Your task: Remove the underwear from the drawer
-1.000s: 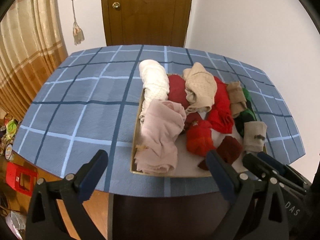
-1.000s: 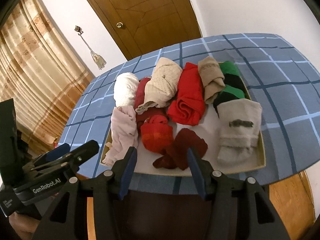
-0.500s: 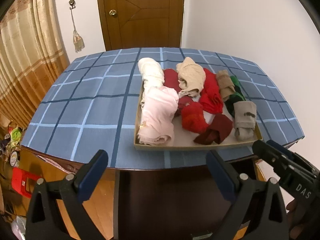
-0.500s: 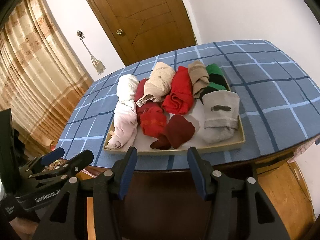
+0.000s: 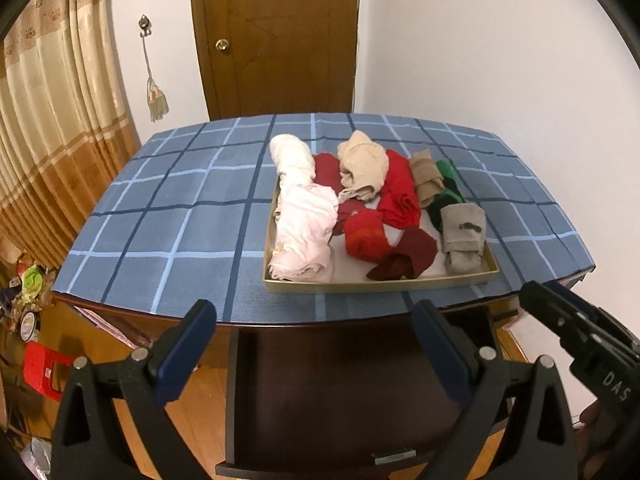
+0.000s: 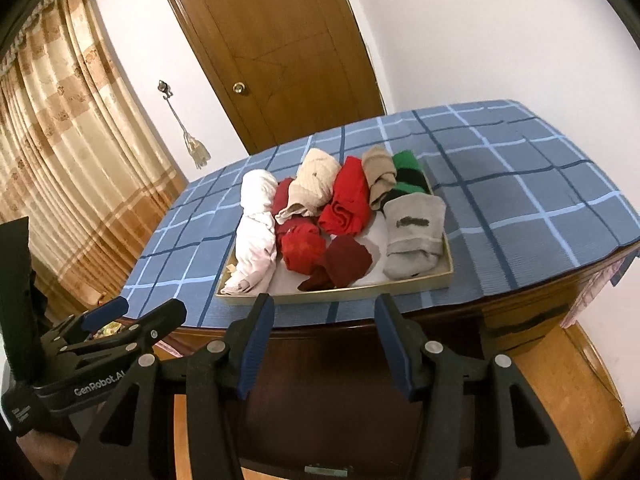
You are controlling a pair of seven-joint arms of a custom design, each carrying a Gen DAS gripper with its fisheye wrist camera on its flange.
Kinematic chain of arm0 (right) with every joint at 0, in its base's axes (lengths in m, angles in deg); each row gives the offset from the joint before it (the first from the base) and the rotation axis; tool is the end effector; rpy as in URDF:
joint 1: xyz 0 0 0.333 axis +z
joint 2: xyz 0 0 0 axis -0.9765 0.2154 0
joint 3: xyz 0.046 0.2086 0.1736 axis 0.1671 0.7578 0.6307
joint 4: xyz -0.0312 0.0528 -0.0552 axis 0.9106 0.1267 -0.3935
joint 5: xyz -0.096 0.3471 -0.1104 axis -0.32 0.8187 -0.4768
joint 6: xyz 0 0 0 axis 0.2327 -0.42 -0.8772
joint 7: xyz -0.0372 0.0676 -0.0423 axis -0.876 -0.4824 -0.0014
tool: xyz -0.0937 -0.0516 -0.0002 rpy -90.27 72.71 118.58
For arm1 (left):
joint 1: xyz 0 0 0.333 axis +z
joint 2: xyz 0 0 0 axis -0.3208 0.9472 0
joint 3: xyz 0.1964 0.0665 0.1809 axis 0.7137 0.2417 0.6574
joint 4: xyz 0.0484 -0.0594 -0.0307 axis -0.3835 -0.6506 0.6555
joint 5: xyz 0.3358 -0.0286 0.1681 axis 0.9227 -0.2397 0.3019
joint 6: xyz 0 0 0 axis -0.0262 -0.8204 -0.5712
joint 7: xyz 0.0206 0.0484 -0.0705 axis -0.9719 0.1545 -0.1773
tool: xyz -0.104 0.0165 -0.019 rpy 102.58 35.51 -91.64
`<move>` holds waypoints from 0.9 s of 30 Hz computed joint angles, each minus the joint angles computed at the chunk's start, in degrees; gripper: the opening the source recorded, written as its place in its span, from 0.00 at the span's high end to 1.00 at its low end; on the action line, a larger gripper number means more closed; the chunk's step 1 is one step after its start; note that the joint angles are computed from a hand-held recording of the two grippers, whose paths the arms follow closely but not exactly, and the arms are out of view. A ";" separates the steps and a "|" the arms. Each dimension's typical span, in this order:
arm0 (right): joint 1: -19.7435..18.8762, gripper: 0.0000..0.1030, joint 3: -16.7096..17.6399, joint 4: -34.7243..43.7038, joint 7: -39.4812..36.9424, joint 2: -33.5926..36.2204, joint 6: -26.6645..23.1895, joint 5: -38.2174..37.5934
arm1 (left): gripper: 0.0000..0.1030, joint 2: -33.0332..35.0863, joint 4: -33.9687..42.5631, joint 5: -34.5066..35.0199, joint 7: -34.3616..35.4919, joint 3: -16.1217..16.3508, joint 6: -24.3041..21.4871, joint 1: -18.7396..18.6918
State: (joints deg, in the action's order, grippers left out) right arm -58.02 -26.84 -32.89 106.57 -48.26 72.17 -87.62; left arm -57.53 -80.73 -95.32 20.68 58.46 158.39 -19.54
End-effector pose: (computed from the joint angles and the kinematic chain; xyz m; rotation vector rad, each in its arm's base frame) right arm 0.5500 0.2529 0.5394 -1.3956 1.8773 -0.5027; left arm 0.5501 -0.0226 0.5500 -1.6181 2.0242 -0.7825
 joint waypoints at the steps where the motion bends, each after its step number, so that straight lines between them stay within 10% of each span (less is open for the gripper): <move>1: 0.08 0.46 -0.07 -0.73 0.86 -0.83 -0.03 -1.21 | 0.03 -0.65 -0.63 -0.20 0.22 0.02 0.26 -0.05; 27: -3.23 0.46 3.95 -3.72 6.48 -6.27 -0.47 -8.86 | 0.03 -5.90 -5.34 1.67 -1.82 2.05 4.67 -2.41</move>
